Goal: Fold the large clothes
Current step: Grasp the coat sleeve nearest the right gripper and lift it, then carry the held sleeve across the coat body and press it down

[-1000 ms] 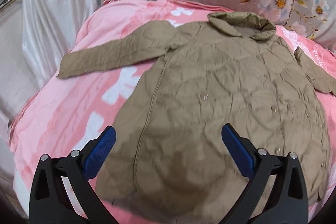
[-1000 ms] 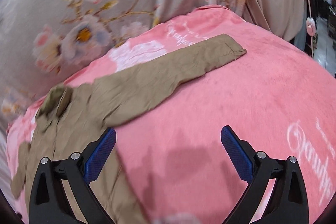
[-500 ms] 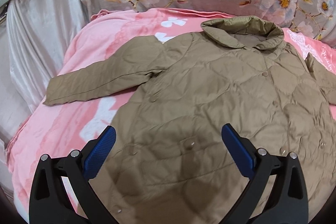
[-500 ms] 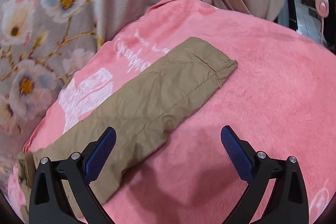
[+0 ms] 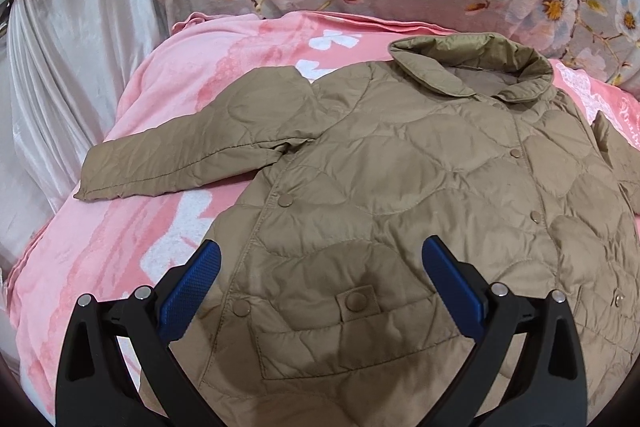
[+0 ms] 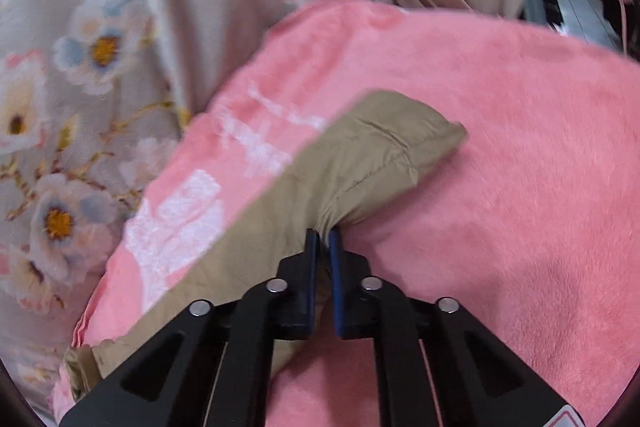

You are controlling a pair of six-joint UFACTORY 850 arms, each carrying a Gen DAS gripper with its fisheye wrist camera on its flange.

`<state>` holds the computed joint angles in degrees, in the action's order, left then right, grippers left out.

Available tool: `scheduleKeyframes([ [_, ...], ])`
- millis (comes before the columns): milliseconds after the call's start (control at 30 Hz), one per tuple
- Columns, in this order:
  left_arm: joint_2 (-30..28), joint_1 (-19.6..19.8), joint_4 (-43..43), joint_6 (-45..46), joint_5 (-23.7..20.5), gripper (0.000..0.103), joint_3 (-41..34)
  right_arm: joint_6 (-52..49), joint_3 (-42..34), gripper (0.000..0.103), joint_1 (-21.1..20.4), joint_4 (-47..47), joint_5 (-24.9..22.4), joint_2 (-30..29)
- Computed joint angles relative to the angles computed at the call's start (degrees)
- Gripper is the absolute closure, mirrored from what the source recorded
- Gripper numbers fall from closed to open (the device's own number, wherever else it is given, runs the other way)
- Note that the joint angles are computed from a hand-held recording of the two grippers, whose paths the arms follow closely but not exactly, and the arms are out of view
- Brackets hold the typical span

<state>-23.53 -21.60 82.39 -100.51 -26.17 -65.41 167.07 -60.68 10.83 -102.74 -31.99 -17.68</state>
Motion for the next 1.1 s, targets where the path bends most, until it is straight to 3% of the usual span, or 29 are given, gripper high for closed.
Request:
scheduleKeyframes([
  [133, -0.3, 0.6, -1.7, 0.9, -0.3, 0.005, -0.4, -8.0, -3.6, 0.100, 5.2, -3.8, -4.4, 1.3],
  [233, -0.4, 1.1, -3.3, 1.4, -0.2, 0.005, -0.6, -15.3, -8.2, 0.100, 9.8, -6.6, -4.7, 0.3],
  [467, -0.9, 2.2, -5.9, 2.9, -0.6, 0.005, -0.6, -37.4, -23.6, 0.101, 21.0, -3.6, 2.7, -9.1],
  [600, -0.8, 3.3, -6.8, 3.5, -0.1, 0.005, -0.1, -49.1, -31.5, 0.101, 25.4, 3.1, 7.9, -16.2],
  [800, -0.1, 5.5, -7.5, 3.7, 1.0, 0.005, 1.4, -68.8, -41.1, 0.101, 28.8, 21.9, 12.9, -25.3],
  [1000, 0.6, 7.8, -8.3, 4.3, 2.7, 0.005, 2.7, -92.3, -49.3, 0.100, 31.1, 43.9, 10.7, -33.0],
  [1100, 1.5, 9.3, -10.0, 5.9, 6.7, 0.005, 3.4, -98.3, -51.8, 0.091, 31.8, 49.7, 8.3, -35.5],
])
